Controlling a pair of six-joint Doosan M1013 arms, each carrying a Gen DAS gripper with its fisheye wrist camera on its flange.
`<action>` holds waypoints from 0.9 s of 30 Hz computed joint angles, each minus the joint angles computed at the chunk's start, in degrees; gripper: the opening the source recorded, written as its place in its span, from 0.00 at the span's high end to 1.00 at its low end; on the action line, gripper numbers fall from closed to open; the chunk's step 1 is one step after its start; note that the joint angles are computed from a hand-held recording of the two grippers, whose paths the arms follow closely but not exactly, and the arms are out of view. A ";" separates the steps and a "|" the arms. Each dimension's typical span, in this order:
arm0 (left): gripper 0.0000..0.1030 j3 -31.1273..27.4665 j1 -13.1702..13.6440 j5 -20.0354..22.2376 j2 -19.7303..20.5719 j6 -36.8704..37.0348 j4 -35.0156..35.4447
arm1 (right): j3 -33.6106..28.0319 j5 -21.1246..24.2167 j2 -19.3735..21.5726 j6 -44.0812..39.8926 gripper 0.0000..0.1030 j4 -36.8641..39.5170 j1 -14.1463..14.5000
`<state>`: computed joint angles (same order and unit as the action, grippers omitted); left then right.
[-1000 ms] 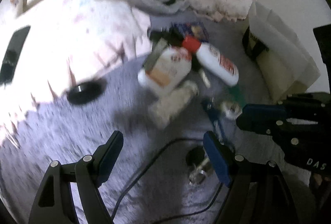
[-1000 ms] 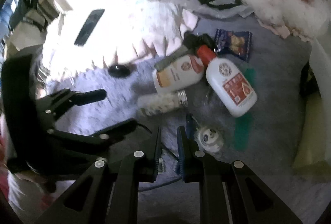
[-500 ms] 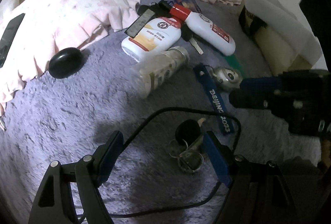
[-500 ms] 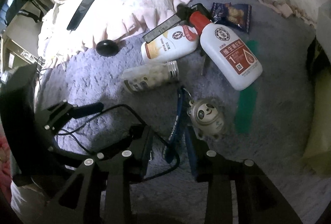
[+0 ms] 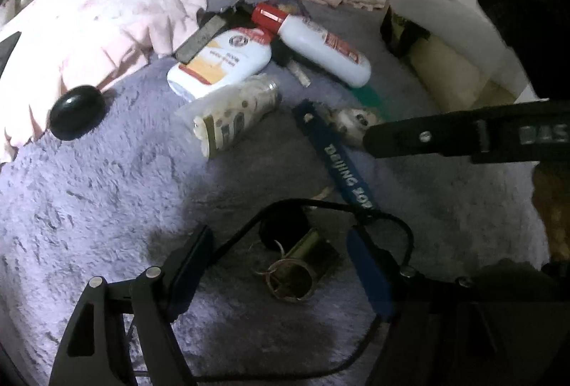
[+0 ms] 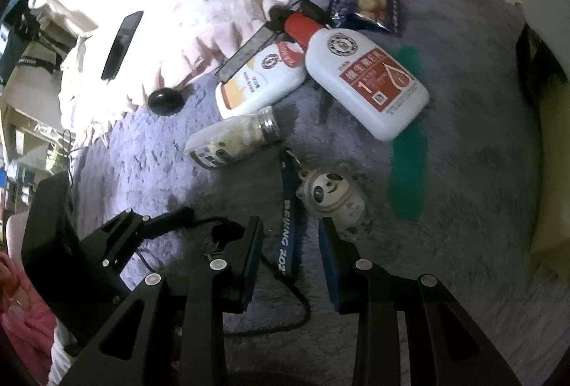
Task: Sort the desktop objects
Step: 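Grasp the key ring with the left gripper while the right grasps the panda keychain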
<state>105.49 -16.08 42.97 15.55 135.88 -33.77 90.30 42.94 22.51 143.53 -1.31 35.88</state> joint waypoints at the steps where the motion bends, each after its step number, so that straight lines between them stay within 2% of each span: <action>1: 0.28 0.34 0.31 -0.45 -0.51 0.90 -1.01 | 0.14 -0.02 -0.10 0.26 0.68 -0.08 -0.03; 4: 0.28 1.51 1.51 -2.37 -2.11 2.93 -4.44 | 0.86 -0.89 -0.60 0.88 0.68 -0.12 -0.25; 8: 0.28 2.08 3.45 -0.17 -2.92 9.12 -12.56 | 1.86 -2.20 -1.10 1.57 0.68 0.64 -0.62; 12: 0.29 2.21 2.47 0.07 -3.01 11.36 -12.71 | 2.33 -2.67 -1.29 2.02 0.68 1.28 -0.83; 13: 0.43 1.94 2.09 0.94 -2.82 10.60 -11.23 | 2.40 -2.76 -1.32 1.94 0.68 1.48 -0.86; 14: 0.62 1.48 1.57 2.10 -2.32 9.25 -8.76 | 2.44 -2.80 -1.33 1.80 0.68 1.69 -0.92; 16: 0.76 1.20 0.21 3.02 -1.71 6.11 -2.51 | 2.53 -2.83 -1.35 1.63 0.68 2.13 -0.99; 19: 0.75 2.17 -2.01 -1.51 -1.68 1.43 5.88 | 2.57 -2.72 -1.31 1.49 0.68 2.61 -1.05; 21: 0.74 2.48 -1.74 -2.97 -1.69 -0.02 5.03 | 2.54 -2.60 -1.23 1.23 0.68 2.97 -1.09; 22: 0.69 2.37 -1.68 -3.33 -1.60 -1.74 5.47 | 2.47 -2.51 -1.15 0.97 0.68 3.26 -1.09; 25: 0.42 1.96 -1.83 -3.73 -1.27 -5.57 8.92 | 2.23 -2.15 -0.91 0.04 0.68 4.05 -1.13; 27: 0.40 2.30 -1.98 -4.20 -1.40 -5.11 9.05 | 2.21 -2.09 -0.81 -0.78 0.68 4.84 -1.21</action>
